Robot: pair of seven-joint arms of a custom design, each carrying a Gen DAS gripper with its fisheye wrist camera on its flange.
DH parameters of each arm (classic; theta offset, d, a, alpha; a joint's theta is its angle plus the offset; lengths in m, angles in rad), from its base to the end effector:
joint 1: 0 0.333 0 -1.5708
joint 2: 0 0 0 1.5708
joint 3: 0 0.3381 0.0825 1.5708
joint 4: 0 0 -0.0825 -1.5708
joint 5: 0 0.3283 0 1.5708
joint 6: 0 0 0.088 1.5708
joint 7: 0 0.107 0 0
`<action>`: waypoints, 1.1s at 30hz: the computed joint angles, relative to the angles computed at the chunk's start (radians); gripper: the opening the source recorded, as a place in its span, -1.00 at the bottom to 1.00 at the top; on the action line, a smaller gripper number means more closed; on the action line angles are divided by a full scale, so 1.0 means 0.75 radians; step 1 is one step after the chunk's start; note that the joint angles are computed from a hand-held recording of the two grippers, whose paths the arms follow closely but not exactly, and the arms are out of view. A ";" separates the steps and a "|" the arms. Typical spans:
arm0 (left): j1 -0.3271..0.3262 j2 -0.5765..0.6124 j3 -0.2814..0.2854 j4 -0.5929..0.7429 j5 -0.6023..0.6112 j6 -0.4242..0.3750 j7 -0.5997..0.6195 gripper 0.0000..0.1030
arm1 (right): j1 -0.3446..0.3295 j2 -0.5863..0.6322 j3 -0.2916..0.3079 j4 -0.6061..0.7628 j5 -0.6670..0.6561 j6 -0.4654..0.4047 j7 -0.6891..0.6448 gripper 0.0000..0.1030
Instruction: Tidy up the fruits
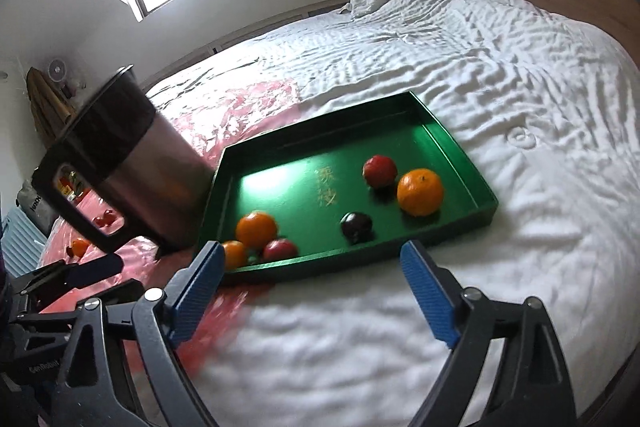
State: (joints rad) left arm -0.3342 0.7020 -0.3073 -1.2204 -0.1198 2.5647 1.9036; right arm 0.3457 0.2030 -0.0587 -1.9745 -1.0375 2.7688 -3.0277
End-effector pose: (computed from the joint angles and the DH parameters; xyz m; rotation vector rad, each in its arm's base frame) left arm 0.6471 -0.3786 0.4836 -1.1018 2.5607 -1.0080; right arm 0.5512 0.2037 0.4707 -1.2193 2.0932 -0.6764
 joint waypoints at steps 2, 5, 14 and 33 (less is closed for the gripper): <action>0.022 -0.052 0.002 -0.056 -0.005 -0.043 0.001 -0.06 | 0.033 -0.017 0.028 0.004 0.031 -0.091 -0.020 1.00; 0.070 -0.190 -0.008 -0.278 -0.033 0.071 0.032 -0.05 | 0.045 -0.035 0.065 -0.020 0.094 -0.090 -0.037 1.00; 0.196 -0.477 -0.041 -0.710 -0.165 0.292 0.125 0.25 | 0.102 -0.071 0.111 -0.074 0.201 -0.044 -0.027 1.00; 0.332 -0.838 -0.024 -1.227 -0.952 0.683 0.771 0.83 | 0.354 -0.039 0.257 0.166 -0.443 -0.410 0.341 1.00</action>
